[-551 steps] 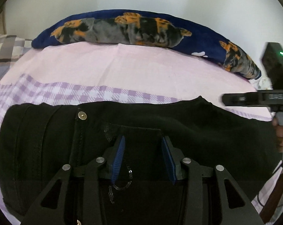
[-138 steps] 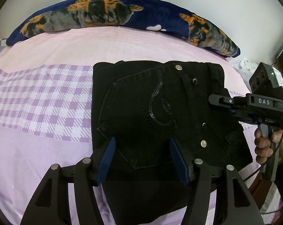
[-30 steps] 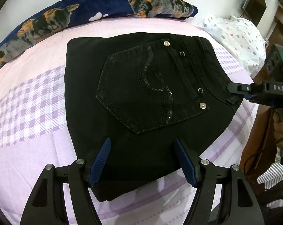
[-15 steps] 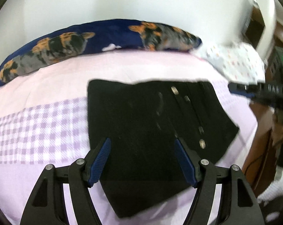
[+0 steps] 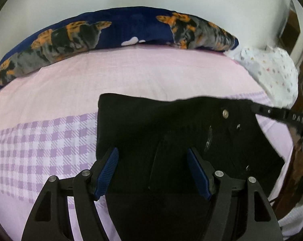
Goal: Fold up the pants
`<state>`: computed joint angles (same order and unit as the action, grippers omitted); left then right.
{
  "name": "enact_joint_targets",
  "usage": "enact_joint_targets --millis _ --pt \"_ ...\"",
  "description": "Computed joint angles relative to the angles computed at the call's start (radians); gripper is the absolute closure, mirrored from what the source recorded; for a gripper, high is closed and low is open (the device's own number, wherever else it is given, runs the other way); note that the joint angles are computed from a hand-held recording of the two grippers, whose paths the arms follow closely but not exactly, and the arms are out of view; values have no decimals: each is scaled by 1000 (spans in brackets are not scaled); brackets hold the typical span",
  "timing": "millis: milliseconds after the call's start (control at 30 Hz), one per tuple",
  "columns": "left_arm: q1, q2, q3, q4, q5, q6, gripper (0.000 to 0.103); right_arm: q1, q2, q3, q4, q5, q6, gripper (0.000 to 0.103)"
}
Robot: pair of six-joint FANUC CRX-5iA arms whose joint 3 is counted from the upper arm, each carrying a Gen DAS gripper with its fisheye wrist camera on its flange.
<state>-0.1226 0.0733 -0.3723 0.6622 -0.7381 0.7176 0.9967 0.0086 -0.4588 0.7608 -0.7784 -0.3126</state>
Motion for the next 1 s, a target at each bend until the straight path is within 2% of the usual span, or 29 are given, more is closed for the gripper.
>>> enact_joint_targets --millis 100,333,500,567,667,700,733,867,1000 --pt "-9 -7 -6 -28 16 -2 32 1 2 -2 -19 11 9 94" --pt "33 -78 -78 -2 -24 -40 32 56 -22 -24 -82 4 -15 94" --pt "80 -137 -149 13 -94 -97 32 116 -64 -62 -76 -15 -91 91" --pt "86 -172 -182 9 -90 -124 32 144 -86 -88 -53 -22 -149 88" --pt "97 -197 -208 18 -95 -131 32 184 -100 -100 -35 -65 -210 78" --pt "104 -199 -210 22 -105 -129 32 192 -94 -85 -62 -88 -200 66" --pt "109 -200 -209 21 -115 -124 32 204 -96 -88 -67 -99 -218 62" --pt "127 -211 -212 7 -145 -109 31 225 -131 -145 -12 -73 -338 58" --pt "148 -199 -209 14 -182 -93 31 228 -123 -127 -24 -90 -315 58"
